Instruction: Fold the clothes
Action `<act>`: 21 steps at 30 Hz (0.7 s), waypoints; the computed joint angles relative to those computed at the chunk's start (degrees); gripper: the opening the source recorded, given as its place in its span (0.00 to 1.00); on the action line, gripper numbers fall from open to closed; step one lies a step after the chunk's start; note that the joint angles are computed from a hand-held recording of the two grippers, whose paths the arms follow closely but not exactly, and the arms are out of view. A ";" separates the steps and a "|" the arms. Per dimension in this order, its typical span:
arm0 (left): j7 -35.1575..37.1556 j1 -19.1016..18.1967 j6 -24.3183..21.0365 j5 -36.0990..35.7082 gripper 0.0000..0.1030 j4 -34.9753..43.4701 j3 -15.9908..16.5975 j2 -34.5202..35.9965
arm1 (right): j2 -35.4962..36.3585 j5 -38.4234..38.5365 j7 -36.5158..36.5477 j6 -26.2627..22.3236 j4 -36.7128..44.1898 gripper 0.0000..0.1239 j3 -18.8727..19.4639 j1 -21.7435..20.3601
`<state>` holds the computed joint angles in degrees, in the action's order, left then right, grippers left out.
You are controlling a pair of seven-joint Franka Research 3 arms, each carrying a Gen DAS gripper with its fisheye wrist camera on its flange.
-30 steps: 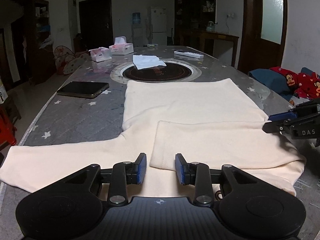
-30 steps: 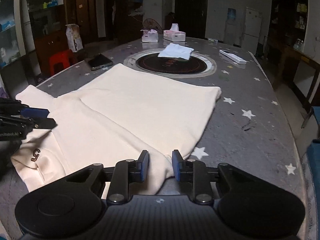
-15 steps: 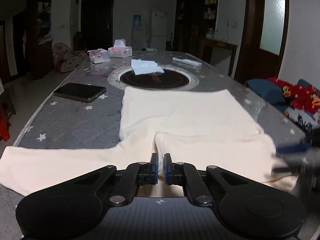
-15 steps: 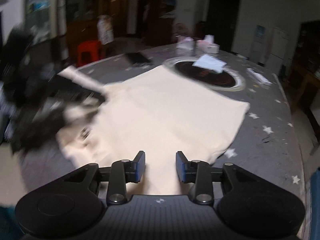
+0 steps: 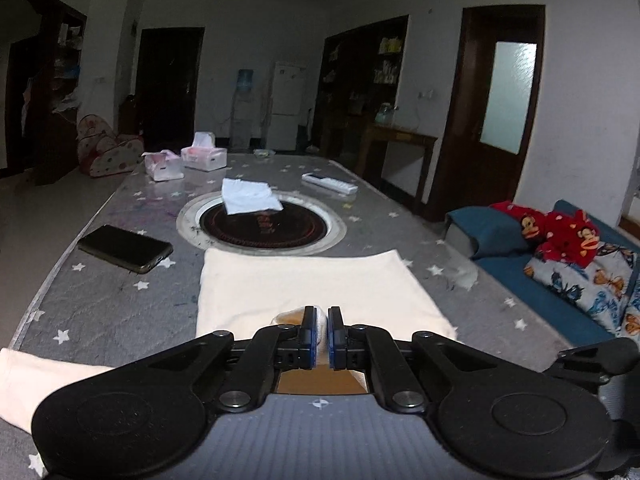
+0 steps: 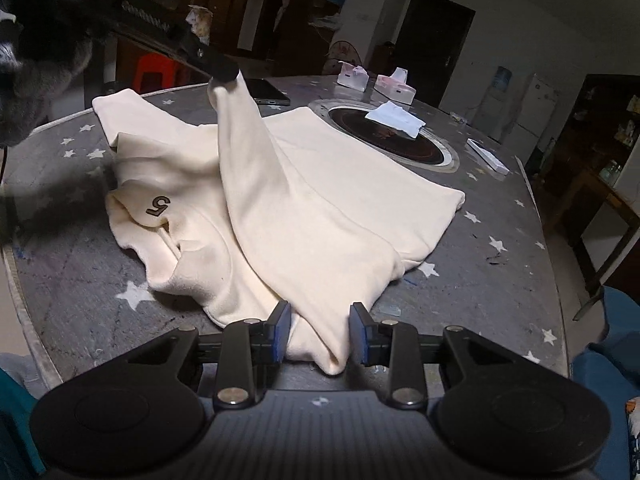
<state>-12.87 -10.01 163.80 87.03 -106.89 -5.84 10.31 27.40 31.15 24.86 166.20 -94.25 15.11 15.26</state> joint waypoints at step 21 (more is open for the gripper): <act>-2.04 1.03 2.78 2.97 0.05 -1.59 -0.26 -1.63 | -0.75 -11.57 11.42 12.93 -5.19 0.11 -6.53 4.90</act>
